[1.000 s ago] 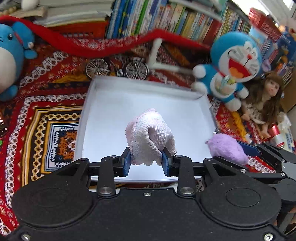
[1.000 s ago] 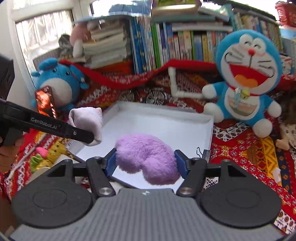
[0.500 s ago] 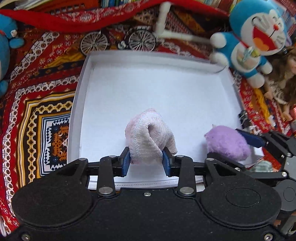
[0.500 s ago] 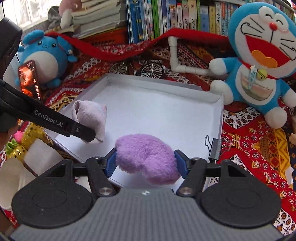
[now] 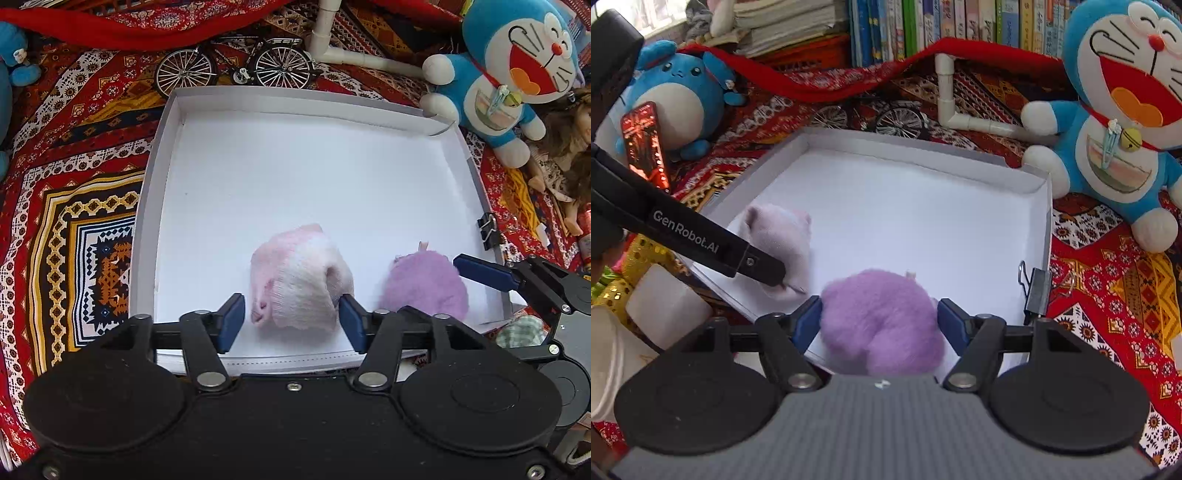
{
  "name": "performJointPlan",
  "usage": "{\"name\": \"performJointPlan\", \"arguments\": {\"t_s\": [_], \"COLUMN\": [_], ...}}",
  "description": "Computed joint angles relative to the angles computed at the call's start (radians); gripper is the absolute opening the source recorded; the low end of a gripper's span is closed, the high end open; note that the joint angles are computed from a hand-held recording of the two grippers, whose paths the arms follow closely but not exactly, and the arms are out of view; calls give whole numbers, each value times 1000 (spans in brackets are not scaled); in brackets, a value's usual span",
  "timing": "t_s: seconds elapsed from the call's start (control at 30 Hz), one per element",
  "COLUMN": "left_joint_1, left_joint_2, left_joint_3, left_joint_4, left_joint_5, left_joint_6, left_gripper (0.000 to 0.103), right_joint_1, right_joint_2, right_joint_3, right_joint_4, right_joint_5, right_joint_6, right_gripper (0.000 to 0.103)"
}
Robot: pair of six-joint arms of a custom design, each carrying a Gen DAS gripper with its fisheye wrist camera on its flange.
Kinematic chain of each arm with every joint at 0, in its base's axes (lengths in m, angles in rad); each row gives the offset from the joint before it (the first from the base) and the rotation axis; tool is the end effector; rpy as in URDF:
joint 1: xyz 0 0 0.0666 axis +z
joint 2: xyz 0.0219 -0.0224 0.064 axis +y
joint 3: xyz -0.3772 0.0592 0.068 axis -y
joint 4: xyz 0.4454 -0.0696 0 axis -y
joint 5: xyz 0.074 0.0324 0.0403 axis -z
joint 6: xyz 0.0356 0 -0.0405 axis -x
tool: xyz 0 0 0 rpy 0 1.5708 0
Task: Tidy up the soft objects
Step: 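Carry the towel and purple plush into the white tray and open both grippers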
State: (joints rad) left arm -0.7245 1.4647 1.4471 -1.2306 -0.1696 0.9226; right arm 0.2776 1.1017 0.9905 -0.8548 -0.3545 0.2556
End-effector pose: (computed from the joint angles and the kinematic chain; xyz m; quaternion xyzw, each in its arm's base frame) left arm 0.4001 -0.3466 0.4015 -0.1108 0.9773 -0.0606 0.1701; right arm 0.3964 0.1254 0.3599 -0.2982 0.8926 0.1715 0.2913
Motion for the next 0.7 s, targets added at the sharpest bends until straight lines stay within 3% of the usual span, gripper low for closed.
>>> {"name": "performJointPlan", "arguments": {"t_s": [0.3, 0.57, 0.7], "left_joint_1": [-18, -111, -187], "left_joint_2": [-116, -258, -332], "left_joint_3": [-41, -129, -189], "left_joint_4": [23, 28, 40], "left_joint_5": [-100, -283, -391], "left_joint_6": [18, 64, 109], "left_gripper": [71, 75, 78], "right_joint_1": [-36, -93, -126], "right_joint_2": [-78, -215, -302], "right_joint_3": [-19, -80, -129], "right_joint_4": [32, 79, 124], "right_joint_5": [-58, -143, -176], "right_joint_6": [0, 5, -5], "right_gripper": [88, 101, 103]}}
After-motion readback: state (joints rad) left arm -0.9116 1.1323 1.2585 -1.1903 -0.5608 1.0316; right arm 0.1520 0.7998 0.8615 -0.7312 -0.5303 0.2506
